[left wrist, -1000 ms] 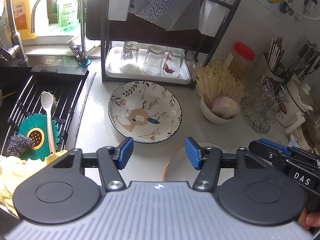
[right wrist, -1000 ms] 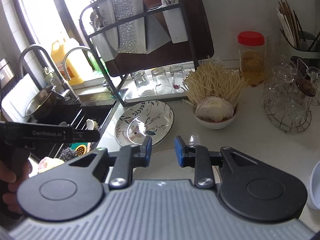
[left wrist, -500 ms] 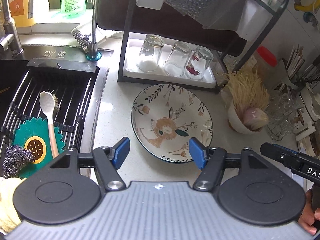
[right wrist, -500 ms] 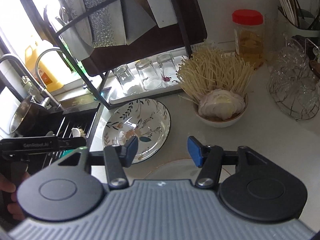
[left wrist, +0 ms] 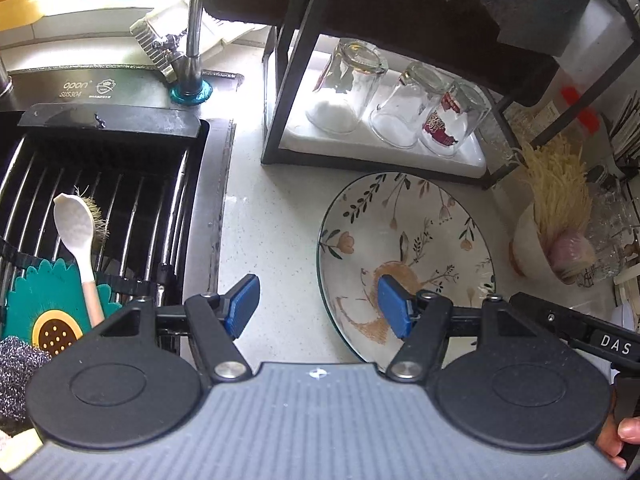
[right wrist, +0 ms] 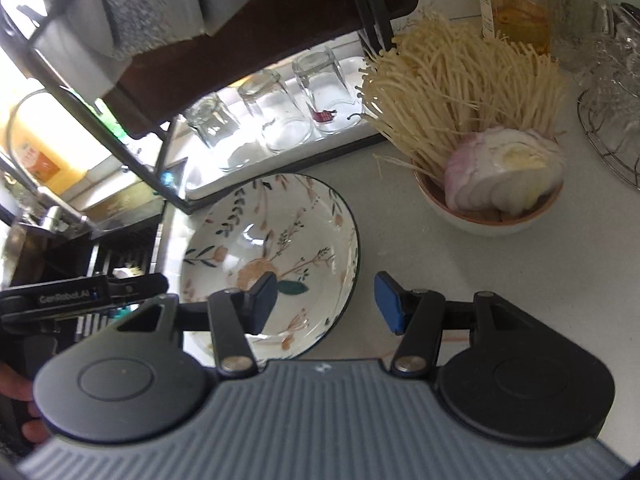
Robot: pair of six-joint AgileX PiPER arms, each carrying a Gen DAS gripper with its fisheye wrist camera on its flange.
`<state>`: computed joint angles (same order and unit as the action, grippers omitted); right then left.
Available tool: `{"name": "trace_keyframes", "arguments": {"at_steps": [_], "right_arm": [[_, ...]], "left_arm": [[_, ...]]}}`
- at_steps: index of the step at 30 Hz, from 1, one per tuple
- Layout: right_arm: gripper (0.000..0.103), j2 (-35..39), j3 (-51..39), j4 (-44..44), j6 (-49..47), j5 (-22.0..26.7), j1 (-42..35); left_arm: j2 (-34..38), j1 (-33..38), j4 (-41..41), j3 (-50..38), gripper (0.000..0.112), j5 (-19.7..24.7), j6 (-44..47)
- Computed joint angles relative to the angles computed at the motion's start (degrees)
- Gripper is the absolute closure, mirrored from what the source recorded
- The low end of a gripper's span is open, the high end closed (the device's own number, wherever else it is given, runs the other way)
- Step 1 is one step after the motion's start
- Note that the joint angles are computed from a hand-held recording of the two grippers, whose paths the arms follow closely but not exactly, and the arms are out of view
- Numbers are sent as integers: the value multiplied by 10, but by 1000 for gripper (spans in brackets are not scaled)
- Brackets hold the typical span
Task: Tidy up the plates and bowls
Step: 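Lower the left gripper onto the floral plate rim and close it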
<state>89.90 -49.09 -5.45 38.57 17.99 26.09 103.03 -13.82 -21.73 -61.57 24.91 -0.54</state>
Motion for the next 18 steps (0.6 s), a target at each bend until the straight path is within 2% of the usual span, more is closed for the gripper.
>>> {"name": "trace_keyframes", "arguments": {"at_steps": [1, 6, 11, 14, 18], "right_arm": [[51, 15, -11, -4, 6, 3, -1], [51, 71, -44, -26, 37, -3, -1], [52, 107, -61, 11, 6, 3, -11], [58, 117, -65, 39, -15, -5, -16], [61, 128, -74, 45, -30, -8, -22]], "left_arm": [[14, 6, -23, -10, 43, 5, 26], [74, 28, -115, -59, 43, 36, 156], [98, 32, -149, -83, 52, 47, 190], [108, 32, -160, -90, 63, 44, 193], [120, 33, -168, -99, 71, 41, 194]]}}
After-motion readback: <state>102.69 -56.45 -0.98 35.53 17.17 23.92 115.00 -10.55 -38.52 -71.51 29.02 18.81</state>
